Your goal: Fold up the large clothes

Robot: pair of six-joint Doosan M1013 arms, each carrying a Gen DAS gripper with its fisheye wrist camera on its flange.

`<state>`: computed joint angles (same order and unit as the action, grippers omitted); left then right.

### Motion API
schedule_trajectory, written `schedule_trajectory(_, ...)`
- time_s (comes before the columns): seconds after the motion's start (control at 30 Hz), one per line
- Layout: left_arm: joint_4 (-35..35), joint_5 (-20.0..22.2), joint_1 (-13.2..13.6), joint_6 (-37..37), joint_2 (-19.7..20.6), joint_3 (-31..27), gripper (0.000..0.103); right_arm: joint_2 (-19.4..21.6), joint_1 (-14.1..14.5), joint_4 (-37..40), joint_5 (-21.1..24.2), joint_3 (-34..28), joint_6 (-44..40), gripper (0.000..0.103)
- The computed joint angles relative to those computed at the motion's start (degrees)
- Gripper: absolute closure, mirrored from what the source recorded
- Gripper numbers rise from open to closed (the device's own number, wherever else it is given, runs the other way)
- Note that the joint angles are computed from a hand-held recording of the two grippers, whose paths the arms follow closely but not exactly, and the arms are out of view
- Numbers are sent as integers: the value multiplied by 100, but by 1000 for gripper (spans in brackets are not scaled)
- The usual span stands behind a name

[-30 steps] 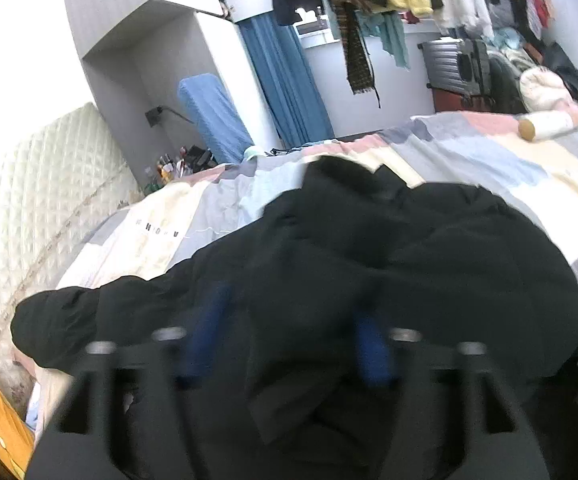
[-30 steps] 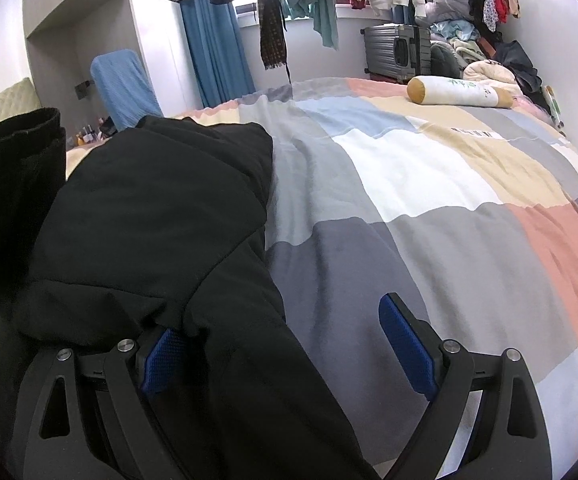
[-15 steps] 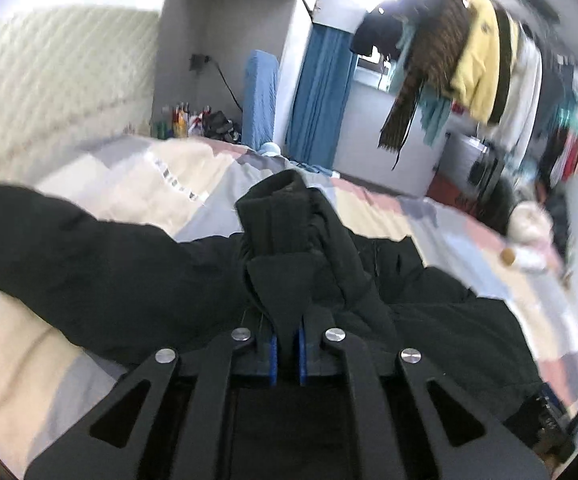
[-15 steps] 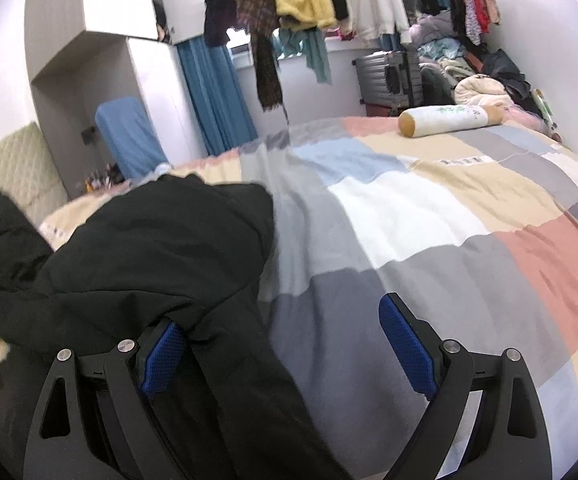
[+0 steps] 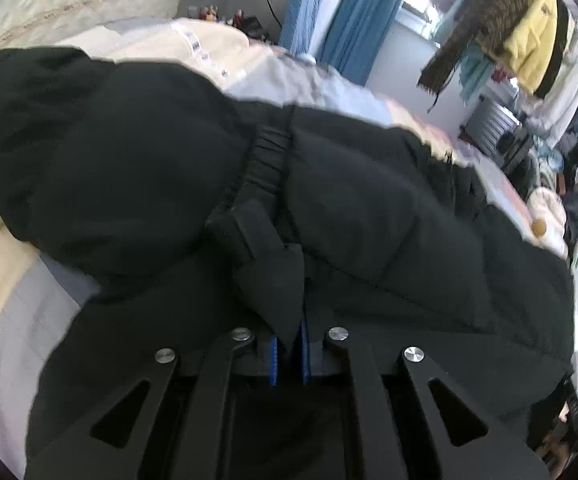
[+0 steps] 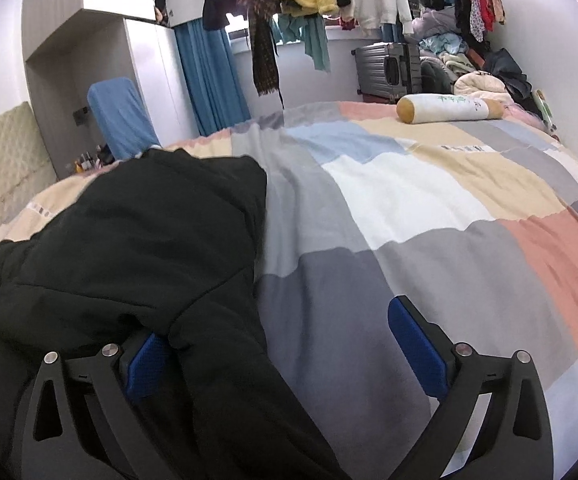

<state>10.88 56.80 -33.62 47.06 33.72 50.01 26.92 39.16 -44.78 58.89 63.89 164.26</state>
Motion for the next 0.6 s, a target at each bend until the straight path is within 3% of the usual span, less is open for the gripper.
schedule_trajectory(0.13,221,92,-98,278,-27,-30,92,-29,-61,229,-20,45,68,4)
schedule_trajectory(0.23,279,165,-146,451,-117,8,89,14,-9,255,233,-107,-82,3)
schedule_trajectory(0.3,196,217,-167,598,-204,73,79,23,44,243,326,-190,-206,3)
schedule_trajectory(0.37,99,189,-141,666,-336,219,54,30,124,264,440,-303,-358,3)
schedule_trajectory(0.47,677,-95,-313,414,-641,543,31,4,231,277,496,-408,-523,3)
schedule_trajectory(0.6,858,-222,-471,445,-946,765,30,-67,411,165,460,-534,-637,3)
